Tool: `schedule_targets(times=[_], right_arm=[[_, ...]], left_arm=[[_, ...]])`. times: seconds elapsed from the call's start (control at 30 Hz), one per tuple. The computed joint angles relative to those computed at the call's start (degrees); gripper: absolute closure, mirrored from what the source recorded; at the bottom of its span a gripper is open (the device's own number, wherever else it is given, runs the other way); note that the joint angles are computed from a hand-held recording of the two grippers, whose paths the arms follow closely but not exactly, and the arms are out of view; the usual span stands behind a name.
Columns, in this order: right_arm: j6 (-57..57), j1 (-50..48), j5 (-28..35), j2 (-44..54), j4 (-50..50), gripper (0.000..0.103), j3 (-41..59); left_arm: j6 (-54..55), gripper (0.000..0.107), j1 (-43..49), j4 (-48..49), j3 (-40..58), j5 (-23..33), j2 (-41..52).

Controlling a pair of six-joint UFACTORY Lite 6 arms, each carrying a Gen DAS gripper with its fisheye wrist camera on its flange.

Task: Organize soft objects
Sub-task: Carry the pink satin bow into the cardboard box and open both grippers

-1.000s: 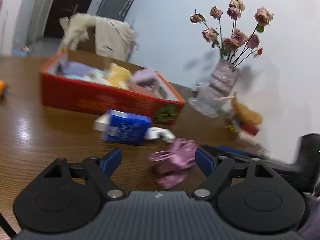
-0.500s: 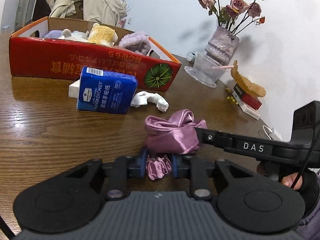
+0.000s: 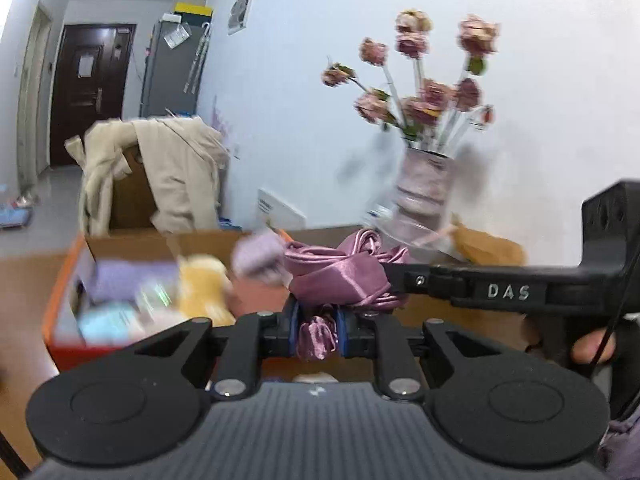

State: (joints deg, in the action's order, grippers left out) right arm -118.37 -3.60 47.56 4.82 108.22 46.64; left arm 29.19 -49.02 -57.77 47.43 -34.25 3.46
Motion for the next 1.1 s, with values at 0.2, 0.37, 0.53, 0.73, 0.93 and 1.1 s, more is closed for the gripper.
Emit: schedule_targets(times=[0.2,0.37,0.53,0.73,0.93,1.1], right_arm=[[28.83,8.19,-9.45,28.44,-15.18,0.085,35.98],[58.80,10.78,-7.59,49.70,-40.59,0.085,63.88],[68.08,13.93,-16.21,48.64,-54.87,0.084,64.07],[68.88,16.30,-25.28,43.57,-62.89,0.085,56.35],[73.51,16.59,-27.03,41.02,-67.92,0.075,53.10],[68.90,14.26,-28.19,34.33,-61.83,0.061,47.30]], left_arm=[[-7.72,0.091,16.53,12.16,14.69,14.29,12.59],[-16.80,0.095,21.11,23.03,22.07,19.66,21.74],[-23.89,0.095,22.02,29.90,27.14,21.83,28.03],[-25.11,0.089,22.36,29.44,32.79,24.03,34.31],[-18.61,0.079,22.62,23.25,31.26,24.50,33.15],[-4.41,0.050,20.66,9.80,23.49,21.29,23.90]])
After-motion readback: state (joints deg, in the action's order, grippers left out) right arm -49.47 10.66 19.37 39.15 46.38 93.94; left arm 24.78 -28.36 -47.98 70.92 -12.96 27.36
